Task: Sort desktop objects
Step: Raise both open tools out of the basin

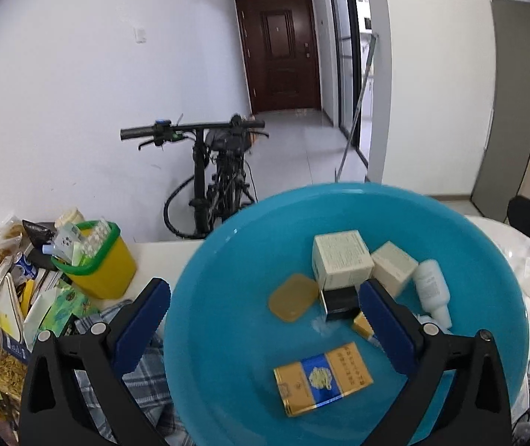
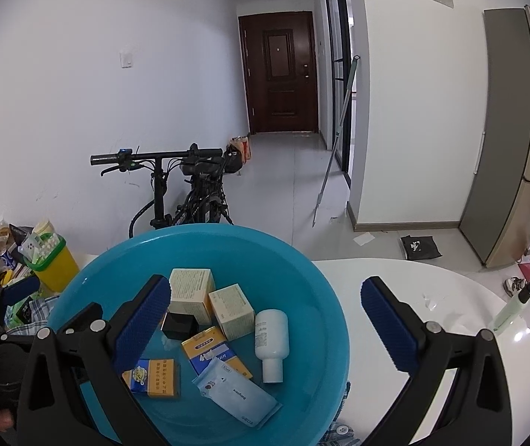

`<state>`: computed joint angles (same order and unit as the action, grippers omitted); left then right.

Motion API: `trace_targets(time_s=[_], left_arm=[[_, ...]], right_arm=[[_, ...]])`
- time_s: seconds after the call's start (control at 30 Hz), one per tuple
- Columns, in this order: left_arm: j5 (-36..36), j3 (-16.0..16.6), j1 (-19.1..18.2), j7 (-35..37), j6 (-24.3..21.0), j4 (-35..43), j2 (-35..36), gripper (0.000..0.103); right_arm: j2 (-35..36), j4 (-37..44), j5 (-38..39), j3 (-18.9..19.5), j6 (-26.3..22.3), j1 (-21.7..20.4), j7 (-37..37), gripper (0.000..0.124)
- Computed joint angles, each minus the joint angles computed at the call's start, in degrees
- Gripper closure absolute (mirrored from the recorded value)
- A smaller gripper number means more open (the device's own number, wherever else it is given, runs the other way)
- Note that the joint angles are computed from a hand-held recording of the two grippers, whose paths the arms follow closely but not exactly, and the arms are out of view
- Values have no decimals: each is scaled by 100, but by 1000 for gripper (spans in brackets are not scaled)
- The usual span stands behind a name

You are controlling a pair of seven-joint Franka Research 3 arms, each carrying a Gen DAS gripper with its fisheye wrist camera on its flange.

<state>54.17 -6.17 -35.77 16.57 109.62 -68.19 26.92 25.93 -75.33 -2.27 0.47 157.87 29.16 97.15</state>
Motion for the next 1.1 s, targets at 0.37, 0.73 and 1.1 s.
trace_targets(time_s=[0.37, 0.73, 1.1], left_arm=[[155, -84, 93, -172, 545, -407, -327, 0], [867, -37, -122, -1262, 140, -644, -596, 0], [1224, -432, 332, -1729, 956, -1515, -1298, 1]], right_arm=[[-50, -58, -71, -35, 74, 37, 3, 22], [-210, -297, -371, -193, 404, 165, 233, 22], [-681, -1009, -1859, -1335, 1644, 996, 1726, 22]])
